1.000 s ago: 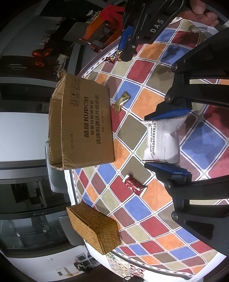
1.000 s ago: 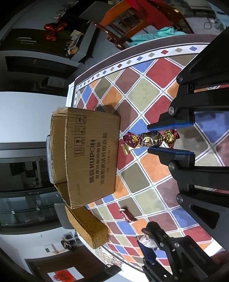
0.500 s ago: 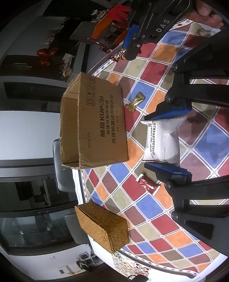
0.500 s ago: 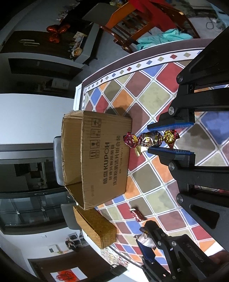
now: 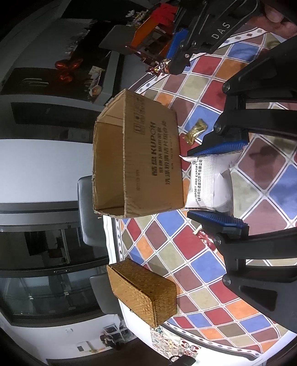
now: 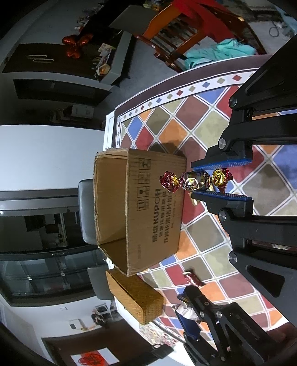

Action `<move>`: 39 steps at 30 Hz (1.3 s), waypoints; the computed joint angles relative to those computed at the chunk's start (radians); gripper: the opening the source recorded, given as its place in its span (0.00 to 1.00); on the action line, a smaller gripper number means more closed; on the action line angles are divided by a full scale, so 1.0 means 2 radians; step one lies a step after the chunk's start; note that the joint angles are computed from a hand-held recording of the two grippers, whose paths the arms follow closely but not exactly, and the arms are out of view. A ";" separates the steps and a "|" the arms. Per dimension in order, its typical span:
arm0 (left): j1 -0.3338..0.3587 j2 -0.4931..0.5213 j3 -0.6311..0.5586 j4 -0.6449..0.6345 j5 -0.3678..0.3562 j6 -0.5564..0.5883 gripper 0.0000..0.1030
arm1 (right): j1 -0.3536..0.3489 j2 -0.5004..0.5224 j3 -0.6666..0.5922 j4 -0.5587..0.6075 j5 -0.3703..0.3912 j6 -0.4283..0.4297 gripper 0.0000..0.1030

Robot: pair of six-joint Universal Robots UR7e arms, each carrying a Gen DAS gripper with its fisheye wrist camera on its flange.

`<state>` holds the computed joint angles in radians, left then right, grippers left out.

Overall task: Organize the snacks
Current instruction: 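Carry the white packet and red-gold candy over the cardboard box with both tools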

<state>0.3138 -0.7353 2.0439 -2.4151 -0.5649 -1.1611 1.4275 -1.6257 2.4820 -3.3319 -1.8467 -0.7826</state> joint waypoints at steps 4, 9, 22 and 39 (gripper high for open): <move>0.003 0.001 -0.006 -0.009 0.007 0.012 0.43 | 0.004 0.001 -0.007 0.002 0.001 0.004 0.20; 0.006 0.002 -0.012 -0.014 0.014 0.023 0.43 | 0.009 0.004 -0.015 0.001 0.001 0.006 0.20; 0.021 0.007 -0.034 -0.045 0.036 0.068 0.43 | 0.024 0.014 -0.037 -0.001 0.001 0.011 0.20; 0.042 0.021 -0.063 -0.093 0.056 0.141 0.43 | 0.038 0.036 -0.071 0.003 0.005 0.015 0.20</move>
<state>0.3968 -0.6942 1.9171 -2.6020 -0.4521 -0.8790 1.5041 -1.5542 2.3406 -3.3261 -1.8370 -0.7517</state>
